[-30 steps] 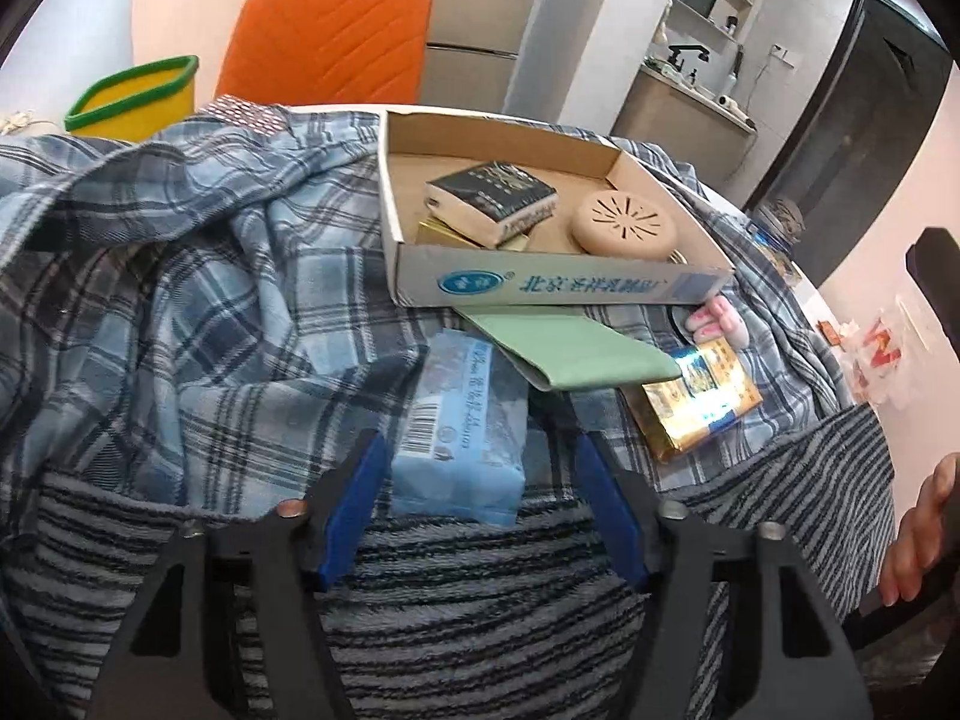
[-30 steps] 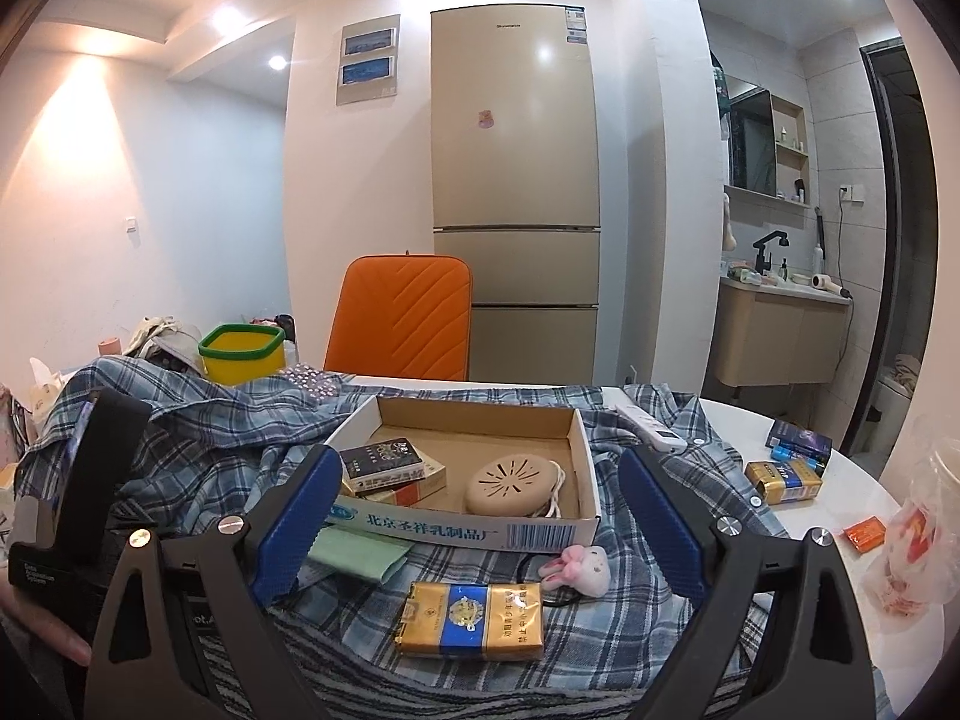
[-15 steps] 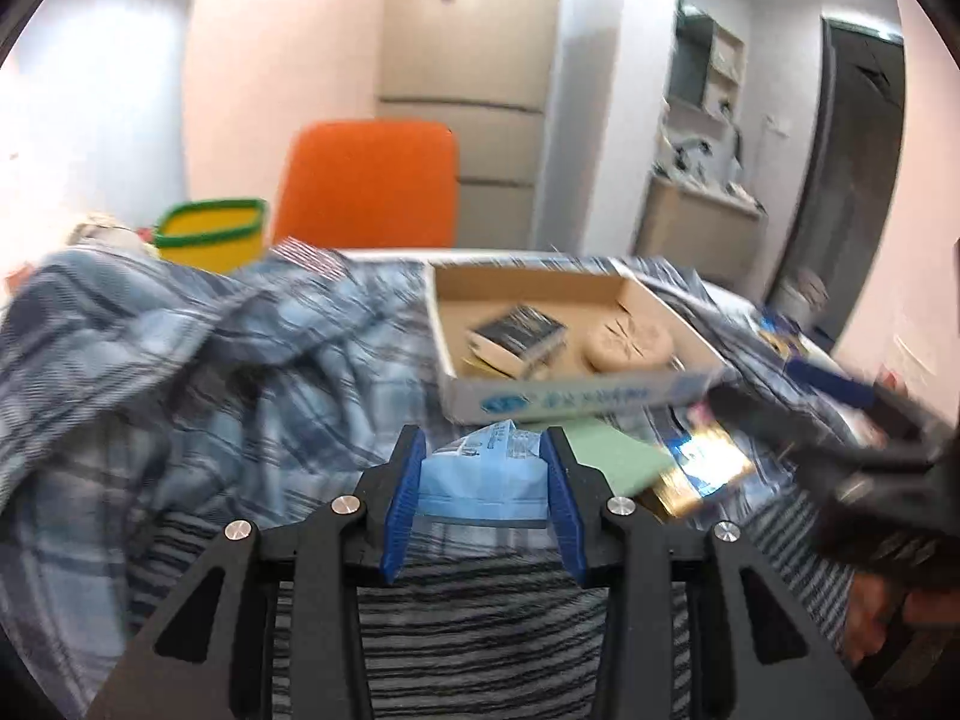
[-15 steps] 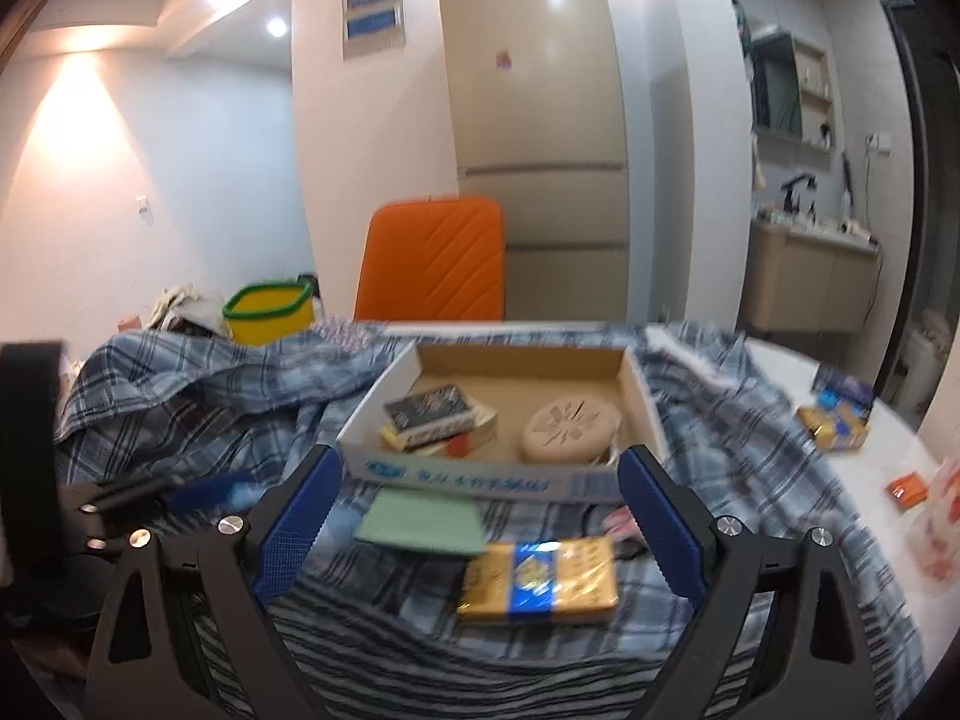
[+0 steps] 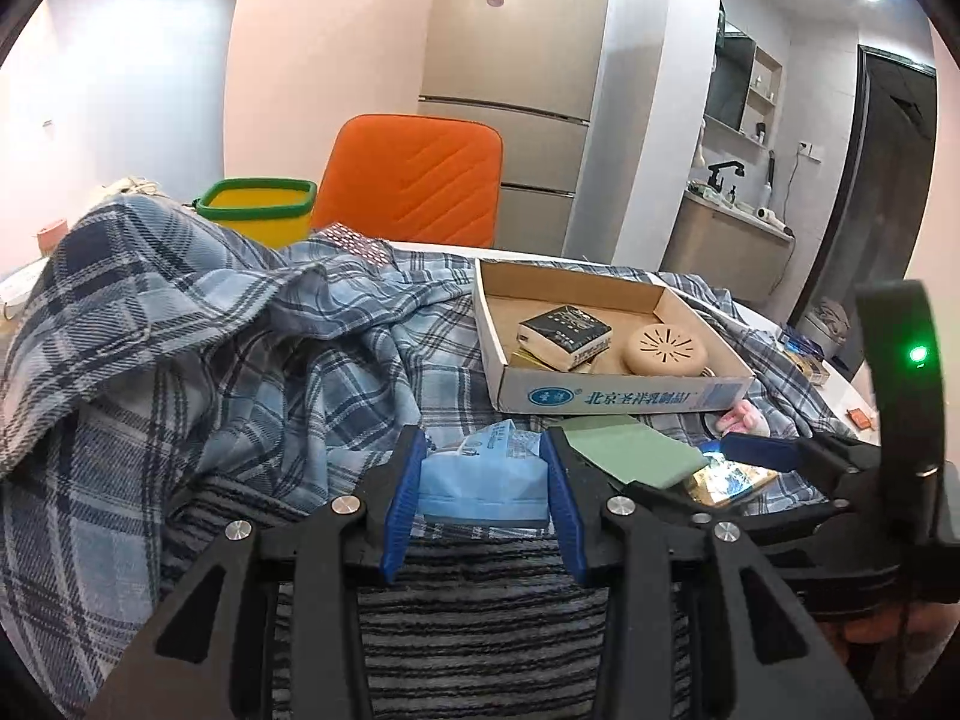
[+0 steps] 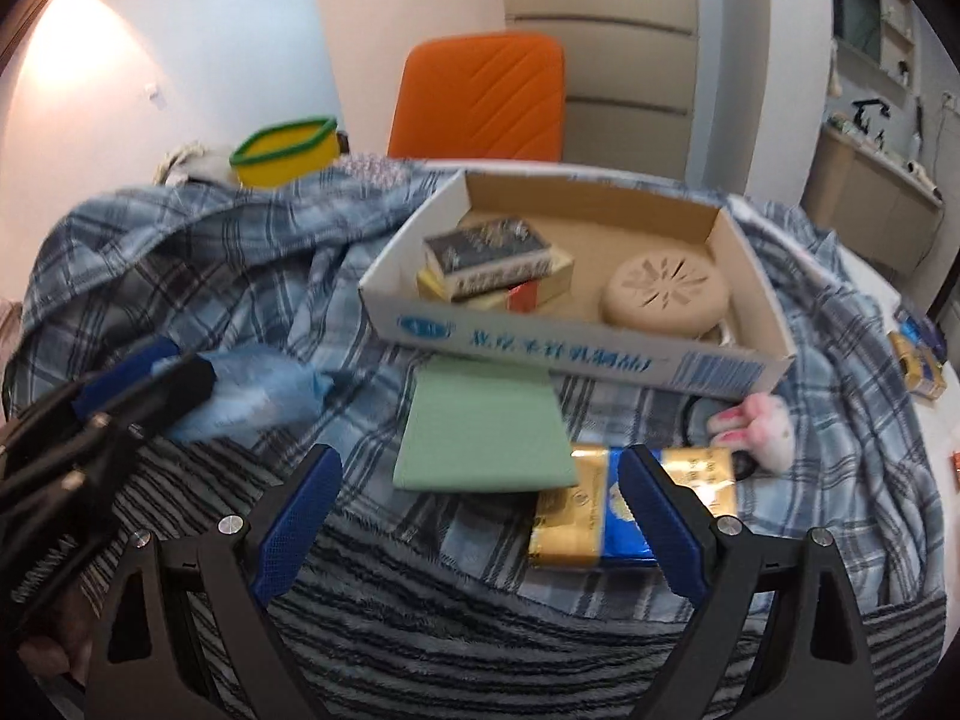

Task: Organize soft objects
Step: 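Carry both items over the box and open both grippers to drop them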

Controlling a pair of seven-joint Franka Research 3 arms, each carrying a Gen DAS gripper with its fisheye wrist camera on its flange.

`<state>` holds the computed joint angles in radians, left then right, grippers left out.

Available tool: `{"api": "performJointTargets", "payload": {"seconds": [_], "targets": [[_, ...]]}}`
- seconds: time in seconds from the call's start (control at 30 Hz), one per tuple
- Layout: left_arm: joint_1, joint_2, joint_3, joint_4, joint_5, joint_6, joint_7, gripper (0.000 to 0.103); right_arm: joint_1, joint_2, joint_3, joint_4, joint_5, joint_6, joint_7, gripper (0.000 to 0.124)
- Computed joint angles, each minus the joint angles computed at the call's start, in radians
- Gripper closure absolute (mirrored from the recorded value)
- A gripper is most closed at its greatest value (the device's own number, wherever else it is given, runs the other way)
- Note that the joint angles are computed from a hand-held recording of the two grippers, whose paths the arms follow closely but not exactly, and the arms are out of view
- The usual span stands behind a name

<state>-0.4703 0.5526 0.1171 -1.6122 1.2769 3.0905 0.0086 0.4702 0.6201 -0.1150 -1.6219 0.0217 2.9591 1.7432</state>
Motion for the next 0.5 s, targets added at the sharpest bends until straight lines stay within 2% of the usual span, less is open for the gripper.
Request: {"api": "performJointTargets", "payload": {"seconds": [0.1,0.17,0.27,0.37,0.5], "targets": [[-0.010,-0.001,0.011,0.003,0.027,-0.003,-0.025,0.065,0.042,0.018,-0.050,0.025,-0.032,-0.024,0.036,0.039],[-0.001,-0.001,-0.003,0.002,0.022,-0.006,-0.009,0.065,0.060,0.027,-0.075,0.039,-0.054,-0.044,0.066,0.039],[-0.002,0.000,-0.003,0.005,0.031,-0.007,-0.018,0.065,0.040,0.034,-0.052,0.056,-0.066,-0.066,0.064,0.040],[0.001,0.002,-0.007,0.007,0.035,-0.010,-0.018,0.065,0.027,0.048,-0.037,0.080,-0.073,-0.095,0.064,0.050],[-0.004,-0.003,-0.005,0.008,0.058,-0.022,-0.034,0.065,0.009,0.031,-0.019,0.044,-0.060,-0.041,0.068,0.052]]}}
